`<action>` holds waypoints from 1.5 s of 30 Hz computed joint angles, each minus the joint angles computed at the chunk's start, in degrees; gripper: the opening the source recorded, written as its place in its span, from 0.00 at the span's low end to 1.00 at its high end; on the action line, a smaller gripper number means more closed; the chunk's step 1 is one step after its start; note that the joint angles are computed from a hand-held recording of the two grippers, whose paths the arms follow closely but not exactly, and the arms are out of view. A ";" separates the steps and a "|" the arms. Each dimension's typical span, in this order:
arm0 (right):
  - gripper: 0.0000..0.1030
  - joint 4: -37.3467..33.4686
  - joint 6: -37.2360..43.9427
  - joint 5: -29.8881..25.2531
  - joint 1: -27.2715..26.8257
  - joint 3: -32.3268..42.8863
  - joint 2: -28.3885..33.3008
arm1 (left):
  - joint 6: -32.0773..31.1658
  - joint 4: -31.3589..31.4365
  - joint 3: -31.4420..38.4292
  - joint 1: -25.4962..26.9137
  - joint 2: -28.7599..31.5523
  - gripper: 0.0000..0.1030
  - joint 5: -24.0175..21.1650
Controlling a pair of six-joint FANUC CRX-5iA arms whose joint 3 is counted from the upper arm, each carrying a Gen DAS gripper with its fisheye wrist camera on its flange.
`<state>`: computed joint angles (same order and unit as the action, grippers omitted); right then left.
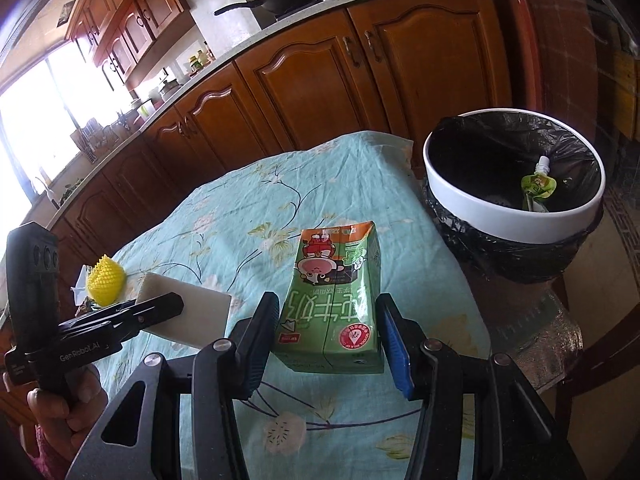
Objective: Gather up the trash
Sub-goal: 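Carry the sponge with the left tool while the right tool carries the green carton over the bin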
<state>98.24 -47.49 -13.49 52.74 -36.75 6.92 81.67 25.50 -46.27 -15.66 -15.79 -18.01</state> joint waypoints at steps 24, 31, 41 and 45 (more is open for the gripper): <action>0.49 13.68 -11.69 1.75 -6.70 -4.66 -6.07 | 16.35 -18.41 13.22 -6.28 6.96 0.32 -3.72; 0.49 17.20 -14.63 2.56 -8.94 -5.73 -7.43 | 19.40 -21.85 16.53 -8.05 9.21 0.32 -4.69; 0.49 22.96 -19.16 4.12 -13.04 -6.63 -8.93 | 18.84 -21.59 20.03 -9.66 12.60 0.32 -4.89; 0.49 23.57 -19.67 4.46 -14.50 -6.98 -9.33 | 17.56 -20.89 21.91 -10.24 14.34 0.32 -4.59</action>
<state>121.81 -67.16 -9.03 38.24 -43.73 -2.41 99.23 4.61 -24.36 -25.90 -1.45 -22.60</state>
